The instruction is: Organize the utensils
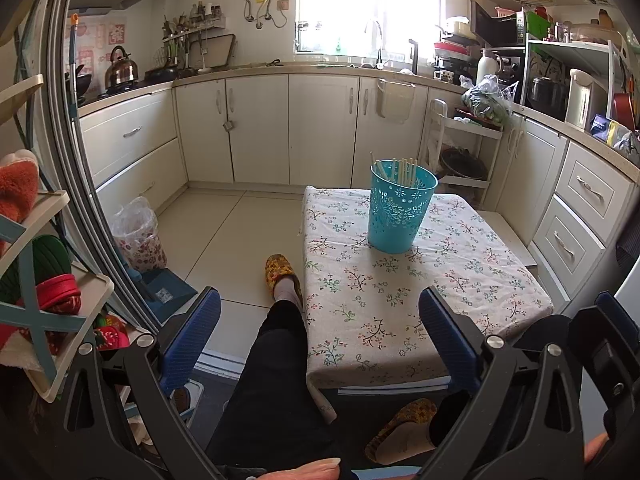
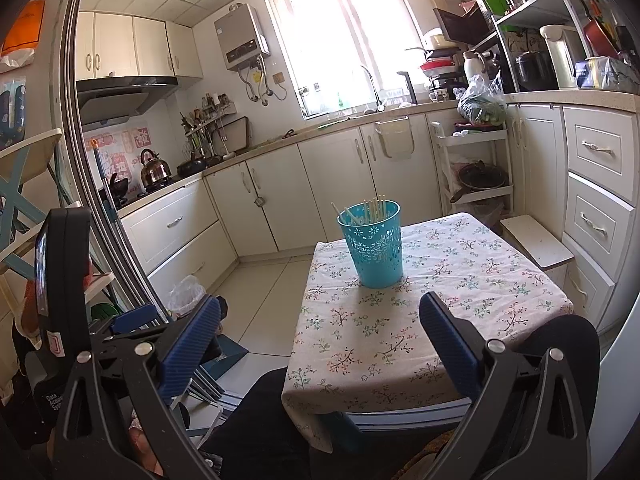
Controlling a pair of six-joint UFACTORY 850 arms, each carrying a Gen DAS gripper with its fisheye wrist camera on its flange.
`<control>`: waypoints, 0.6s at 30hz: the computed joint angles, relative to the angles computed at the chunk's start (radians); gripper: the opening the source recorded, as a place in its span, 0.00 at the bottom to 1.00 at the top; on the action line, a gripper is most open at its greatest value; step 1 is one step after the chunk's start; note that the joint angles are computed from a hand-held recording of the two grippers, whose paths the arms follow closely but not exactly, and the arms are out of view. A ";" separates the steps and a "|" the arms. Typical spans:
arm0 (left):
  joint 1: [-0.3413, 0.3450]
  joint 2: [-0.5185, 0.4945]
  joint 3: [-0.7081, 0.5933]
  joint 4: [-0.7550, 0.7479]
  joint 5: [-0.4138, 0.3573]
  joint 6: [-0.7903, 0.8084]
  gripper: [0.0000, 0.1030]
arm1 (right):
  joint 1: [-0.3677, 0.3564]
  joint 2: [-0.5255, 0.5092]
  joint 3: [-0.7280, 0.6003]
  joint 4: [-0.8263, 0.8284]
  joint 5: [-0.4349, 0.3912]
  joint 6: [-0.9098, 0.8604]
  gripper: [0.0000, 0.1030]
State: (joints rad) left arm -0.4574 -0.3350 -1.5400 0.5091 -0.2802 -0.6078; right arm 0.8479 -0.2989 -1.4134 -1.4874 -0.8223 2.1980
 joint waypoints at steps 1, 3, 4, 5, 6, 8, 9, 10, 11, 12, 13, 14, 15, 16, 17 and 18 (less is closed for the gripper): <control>0.000 0.001 0.001 0.004 0.001 -0.004 0.93 | 0.000 0.001 0.001 -0.001 -0.001 0.002 0.93; 0.000 0.002 0.002 0.010 0.003 -0.008 0.93 | 0.001 0.002 0.001 -0.003 -0.003 0.004 0.93; -0.001 0.002 0.001 0.013 0.002 -0.009 0.93 | 0.000 0.004 0.005 -0.006 -0.002 0.008 0.93; -0.001 0.002 0.001 0.018 0.002 -0.013 0.93 | 0.000 0.005 0.007 -0.008 -0.002 0.013 0.93; -0.001 0.002 0.001 0.013 0.002 -0.010 0.93 | -0.001 0.009 0.013 -0.013 -0.002 0.018 0.93; -0.001 0.001 0.000 0.009 0.001 -0.006 0.93 | 0.000 0.011 0.017 -0.021 -0.005 0.028 0.93; -0.001 0.001 0.000 0.003 0.000 0.000 0.93 | 0.000 0.012 0.018 -0.023 -0.005 0.031 0.93; -0.001 0.002 0.000 0.001 -0.001 0.002 0.93 | 0.001 0.012 0.019 -0.025 -0.006 0.034 0.93; -0.002 0.002 -0.001 0.001 -0.002 0.002 0.93 | 0.001 0.015 0.023 -0.027 -0.006 0.036 0.93; -0.002 0.002 -0.001 0.004 -0.002 0.001 0.93 | 0.002 0.015 0.024 -0.029 -0.008 0.038 0.93; -0.002 0.002 -0.001 0.005 -0.002 -0.001 0.93 | 0.003 0.016 0.025 -0.031 -0.009 0.040 0.93; -0.002 0.003 -0.001 0.005 -0.002 0.001 0.92 | 0.002 0.019 0.027 -0.032 -0.009 0.041 0.93; -0.004 0.002 -0.003 0.008 -0.003 -0.002 0.93 | 0.002 0.019 0.028 -0.031 -0.009 0.042 0.93; -0.004 0.002 -0.003 0.012 -0.004 -0.004 0.93 | 0.002 0.020 0.029 -0.031 -0.008 0.043 0.93; -0.005 0.003 -0.002 0.014 -0.003 -0.005 0.93 | 0.001 0.021 0.030 -0.033 -0.007 0.043 0.93; -0.004 0.004 -0.003 0.009 -0.004 0.001 0.93 | 0.002 0.022 0.031 -0.032 -0.009 0.044 0.93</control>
